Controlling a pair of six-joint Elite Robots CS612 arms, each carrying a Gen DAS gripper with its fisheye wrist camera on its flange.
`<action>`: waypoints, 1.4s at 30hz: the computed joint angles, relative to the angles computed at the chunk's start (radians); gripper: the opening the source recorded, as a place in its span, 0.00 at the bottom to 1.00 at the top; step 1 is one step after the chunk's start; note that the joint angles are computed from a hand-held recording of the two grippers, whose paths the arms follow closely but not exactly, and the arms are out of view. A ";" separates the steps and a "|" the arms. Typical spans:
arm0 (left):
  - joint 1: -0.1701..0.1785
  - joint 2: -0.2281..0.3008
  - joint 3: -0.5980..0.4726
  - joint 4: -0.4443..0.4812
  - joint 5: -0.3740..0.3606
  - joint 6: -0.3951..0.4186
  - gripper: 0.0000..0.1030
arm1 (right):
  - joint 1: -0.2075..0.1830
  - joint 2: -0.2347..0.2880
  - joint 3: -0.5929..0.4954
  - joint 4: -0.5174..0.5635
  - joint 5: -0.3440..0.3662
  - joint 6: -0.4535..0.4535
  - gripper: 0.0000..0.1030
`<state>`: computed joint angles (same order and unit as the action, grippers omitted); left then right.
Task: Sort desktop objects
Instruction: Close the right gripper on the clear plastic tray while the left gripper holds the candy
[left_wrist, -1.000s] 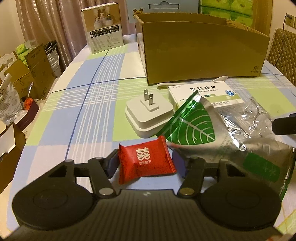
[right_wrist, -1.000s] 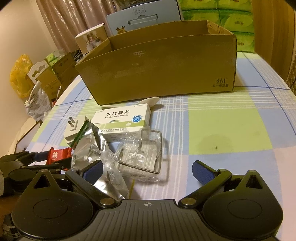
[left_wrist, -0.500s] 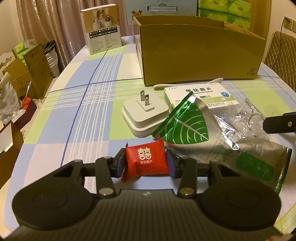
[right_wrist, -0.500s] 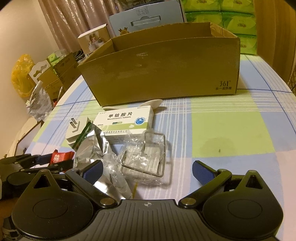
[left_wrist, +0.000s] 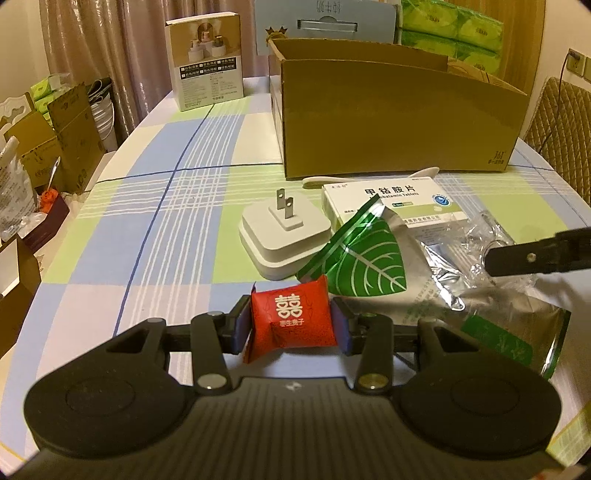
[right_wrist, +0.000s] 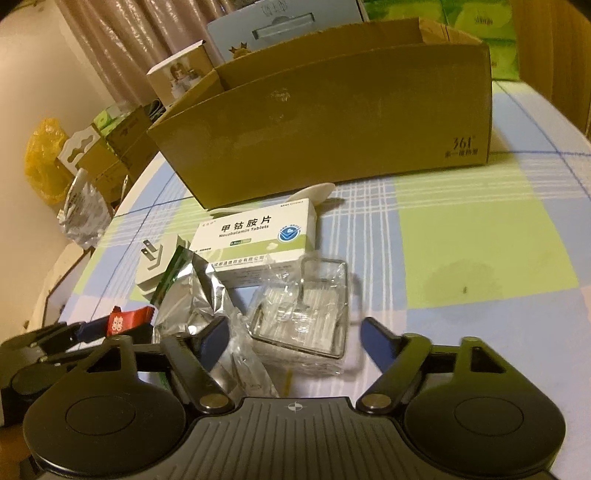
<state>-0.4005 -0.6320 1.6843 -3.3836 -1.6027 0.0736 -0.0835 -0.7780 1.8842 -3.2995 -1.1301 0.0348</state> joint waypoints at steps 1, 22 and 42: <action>0.000 0.000 0.000 0.000 0.000 0.001 0.38 | 0.001 0.001 -0.003 0.003 -0.003 0.003 0.64; 0.000 -0.012 0.016 -0.032 -0.002 -0.010 0.38 | 0.010 -0.016 0.041 -0.117 -0.127 -0.017 0.50; -0.017 -0.059 0.071 -0.098 -0.043 -0.019 0.38 | 0.006 -0.046 0.094 -0.185 -0.120 0.001 0.50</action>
<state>-0.4180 -0.6908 1.7549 -3.4813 -1.6453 0.0551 -0.0778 -0.8235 1.9784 -3.4844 -1.2496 0.0360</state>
